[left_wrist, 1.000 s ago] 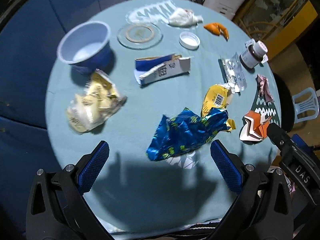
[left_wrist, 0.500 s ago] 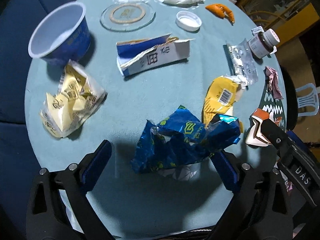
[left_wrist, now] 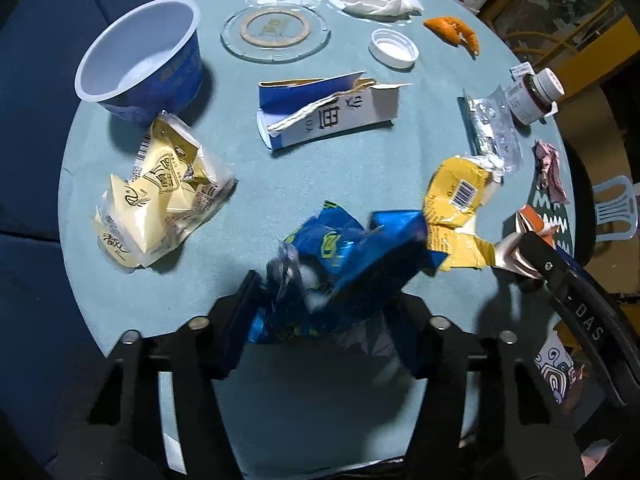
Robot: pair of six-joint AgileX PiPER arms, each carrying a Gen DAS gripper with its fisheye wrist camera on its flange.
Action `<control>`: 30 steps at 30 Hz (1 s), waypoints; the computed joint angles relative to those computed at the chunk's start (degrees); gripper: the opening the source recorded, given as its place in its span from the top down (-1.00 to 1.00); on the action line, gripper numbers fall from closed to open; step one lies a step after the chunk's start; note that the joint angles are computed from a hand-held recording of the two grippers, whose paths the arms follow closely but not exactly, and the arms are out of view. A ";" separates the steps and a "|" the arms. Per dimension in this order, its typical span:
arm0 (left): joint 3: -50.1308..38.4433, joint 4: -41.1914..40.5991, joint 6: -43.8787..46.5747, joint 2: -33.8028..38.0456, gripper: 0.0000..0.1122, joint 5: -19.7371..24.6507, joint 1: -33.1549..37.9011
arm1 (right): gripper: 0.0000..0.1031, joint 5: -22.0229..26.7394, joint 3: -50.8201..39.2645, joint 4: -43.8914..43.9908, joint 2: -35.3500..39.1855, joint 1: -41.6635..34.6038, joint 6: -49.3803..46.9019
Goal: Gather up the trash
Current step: 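Grasp the orange-and-white paper cup with the right gripper while the left grasps the blue wrapper, then carry both items over the black bin and open both grippers to drop them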
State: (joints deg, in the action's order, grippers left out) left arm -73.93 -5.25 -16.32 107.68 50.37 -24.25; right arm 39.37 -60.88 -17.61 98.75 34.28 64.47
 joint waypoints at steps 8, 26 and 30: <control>2.42 2.67 -3.59 -4.56 0.29 -1.41 -2.31 | 0.21 -2.46 3.13 -5.75 -5.94 2.50 5.62; 2.61 7.25 -5.34 -10.75 0.55 -7.51 -5.94 | 0.21 1.00 3.89 -13.21 -10.92 4.02 12.12; 0.75 5.61 -2.23 -10.37 0.55 -9.52 -7.21 | 0.20 1.15 4.50 -15.98 -12.06 3.61 13.63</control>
State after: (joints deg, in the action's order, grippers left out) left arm -73.18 0.36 -18.55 97.31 40.85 -31.47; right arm 40.52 -56.38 -33.59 86.69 37.89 78.10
